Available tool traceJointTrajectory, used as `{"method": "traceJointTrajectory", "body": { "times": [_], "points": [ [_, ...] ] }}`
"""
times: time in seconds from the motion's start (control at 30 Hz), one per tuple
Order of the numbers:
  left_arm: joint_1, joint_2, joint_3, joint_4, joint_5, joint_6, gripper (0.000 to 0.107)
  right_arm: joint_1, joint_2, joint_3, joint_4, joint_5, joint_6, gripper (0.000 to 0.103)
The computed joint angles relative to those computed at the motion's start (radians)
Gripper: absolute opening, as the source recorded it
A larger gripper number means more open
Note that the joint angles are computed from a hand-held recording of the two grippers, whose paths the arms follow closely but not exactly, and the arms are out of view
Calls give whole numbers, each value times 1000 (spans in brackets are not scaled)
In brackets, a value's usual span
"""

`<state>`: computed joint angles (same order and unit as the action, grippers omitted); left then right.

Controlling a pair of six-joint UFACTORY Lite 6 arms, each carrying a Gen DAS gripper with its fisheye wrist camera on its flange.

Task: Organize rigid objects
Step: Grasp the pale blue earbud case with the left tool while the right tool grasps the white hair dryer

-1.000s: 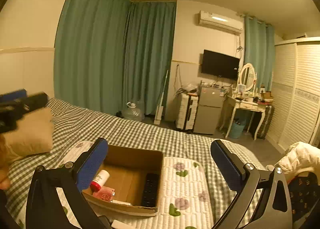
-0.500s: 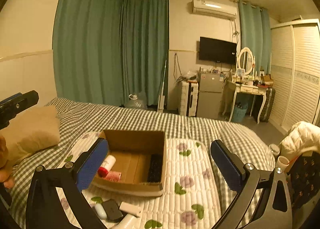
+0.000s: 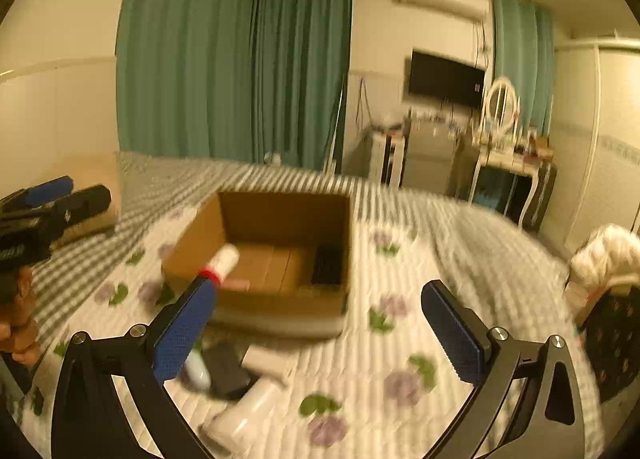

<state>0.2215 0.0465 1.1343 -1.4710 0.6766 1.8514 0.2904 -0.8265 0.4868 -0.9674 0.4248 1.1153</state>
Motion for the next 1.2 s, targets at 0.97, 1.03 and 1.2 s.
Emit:
{"method": "traceJointTrajectory", "body": {
  "times": [0.97, 1.03, 1.2],
  "points": [
    [-257, 418, 11, 213, -283, 162, 51, -66, 360, -216, -337, -319, 500, 103],
    [-250, 400, -14, 159, -288, 215, 51, -57, 401, -191, -479, -323, 643, 103],
    [-198, 354, -55, 101, -308, 227, 51, -57, 501, -131, -656, -344, 811, 103]
  ]
}}
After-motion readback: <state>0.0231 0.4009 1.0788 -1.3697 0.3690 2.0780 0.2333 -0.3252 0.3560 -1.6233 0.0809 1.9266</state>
